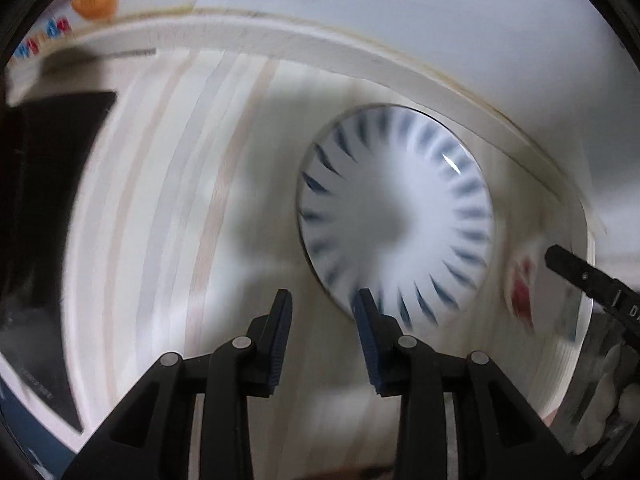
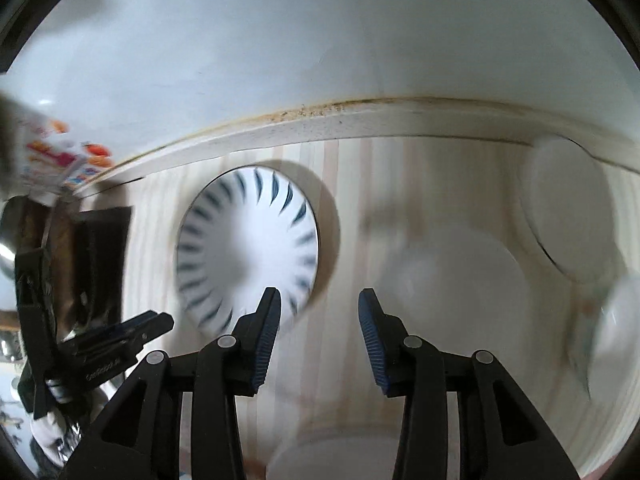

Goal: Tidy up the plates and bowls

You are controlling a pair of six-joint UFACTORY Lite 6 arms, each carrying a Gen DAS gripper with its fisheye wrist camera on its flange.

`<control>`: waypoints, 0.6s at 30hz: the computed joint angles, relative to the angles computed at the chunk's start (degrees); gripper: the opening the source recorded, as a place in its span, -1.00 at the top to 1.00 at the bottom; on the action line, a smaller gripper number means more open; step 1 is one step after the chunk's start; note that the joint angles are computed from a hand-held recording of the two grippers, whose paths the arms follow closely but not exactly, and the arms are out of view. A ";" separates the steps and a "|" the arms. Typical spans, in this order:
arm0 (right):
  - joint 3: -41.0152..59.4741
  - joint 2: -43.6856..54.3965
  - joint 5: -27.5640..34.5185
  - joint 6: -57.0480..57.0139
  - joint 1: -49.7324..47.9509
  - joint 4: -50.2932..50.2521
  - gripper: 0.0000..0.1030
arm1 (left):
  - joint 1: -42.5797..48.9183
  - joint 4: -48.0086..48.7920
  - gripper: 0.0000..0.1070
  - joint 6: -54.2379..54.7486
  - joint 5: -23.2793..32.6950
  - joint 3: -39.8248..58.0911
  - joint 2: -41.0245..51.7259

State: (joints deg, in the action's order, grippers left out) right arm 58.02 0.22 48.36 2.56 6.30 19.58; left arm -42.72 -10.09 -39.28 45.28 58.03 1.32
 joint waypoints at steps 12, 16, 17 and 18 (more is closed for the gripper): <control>18.68 29.27 -1.53 2.78 4.10 -3.42 0.69 | 2.97 -4.96 0.61 10.97 -8.78 0.72 9.18; 15.68 27.19 -2.75 1.04 3.28 -1.83 0.71 | 2.19 -3.22 0.61 9.83 -8.29 0.81 8.73; 15.05 26.67 -2.93 1.22 3.34 -1.93 0.71 | 1.67 -2.33 0.61 8.95 -7.92 1.09 8.37; 14.16 25.69 -3.37 1.39 3.67 -2.26 0.71 | 0.72 -1.17 0.61 7.19 -7.50 2.24 8.59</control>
